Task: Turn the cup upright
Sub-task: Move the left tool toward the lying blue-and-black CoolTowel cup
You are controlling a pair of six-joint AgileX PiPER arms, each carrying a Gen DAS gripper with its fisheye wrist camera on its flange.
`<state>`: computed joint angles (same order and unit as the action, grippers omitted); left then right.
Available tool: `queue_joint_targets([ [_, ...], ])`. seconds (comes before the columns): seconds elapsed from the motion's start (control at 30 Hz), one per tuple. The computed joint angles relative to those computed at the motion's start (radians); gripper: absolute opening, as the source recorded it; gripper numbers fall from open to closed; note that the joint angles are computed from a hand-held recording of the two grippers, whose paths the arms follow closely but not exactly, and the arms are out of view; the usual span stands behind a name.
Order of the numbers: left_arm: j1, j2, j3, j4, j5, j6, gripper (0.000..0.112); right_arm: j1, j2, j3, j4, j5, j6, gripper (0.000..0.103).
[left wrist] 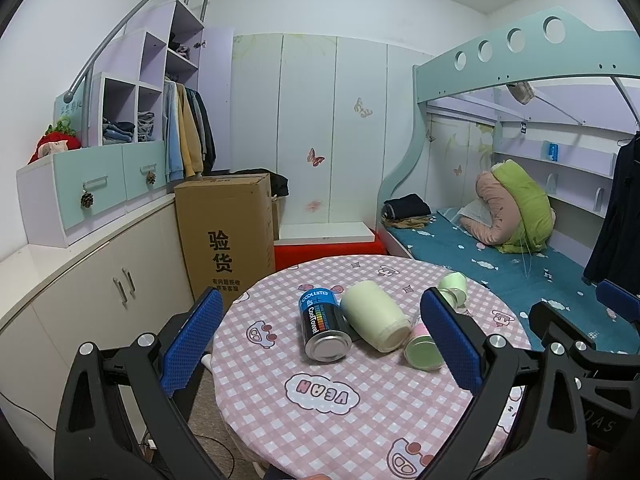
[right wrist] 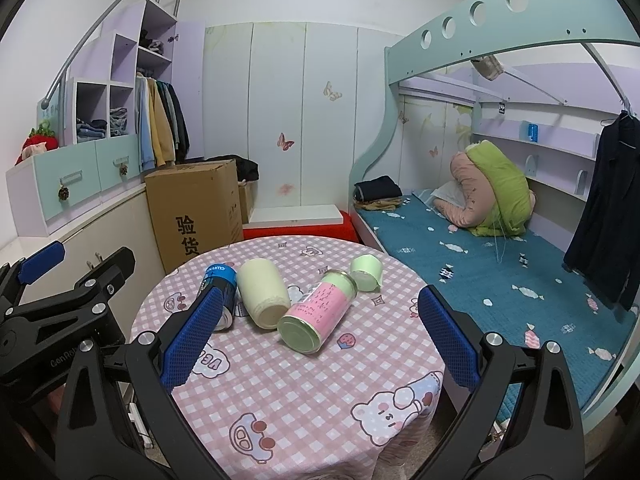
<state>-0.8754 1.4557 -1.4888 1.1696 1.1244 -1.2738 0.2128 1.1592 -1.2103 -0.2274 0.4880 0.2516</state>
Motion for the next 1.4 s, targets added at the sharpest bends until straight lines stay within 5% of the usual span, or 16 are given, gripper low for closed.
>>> queue_joint_targets([
  [0.7, 0.192, 0.088, -0.074, -0.167, -0.125, 0.115, 0.095, -0.008, 0.255, -0.092, 0.021, -0.078, -0.002, 0.098],
  [0.93, 0.315, 0.158, -0.124, -0.37, -0.216, 0.227, 0.095, -0.006, 0.374, -0.183, 0.028, -0.045, 0.0, 0.098],
  [1.4, 0.483, 0.435, -0.372, -0.685, -0.191, 0.479, 0.095, 0.0, 0.66, -0.428, 0.04, 0.009, 0.016, 0.098],
])
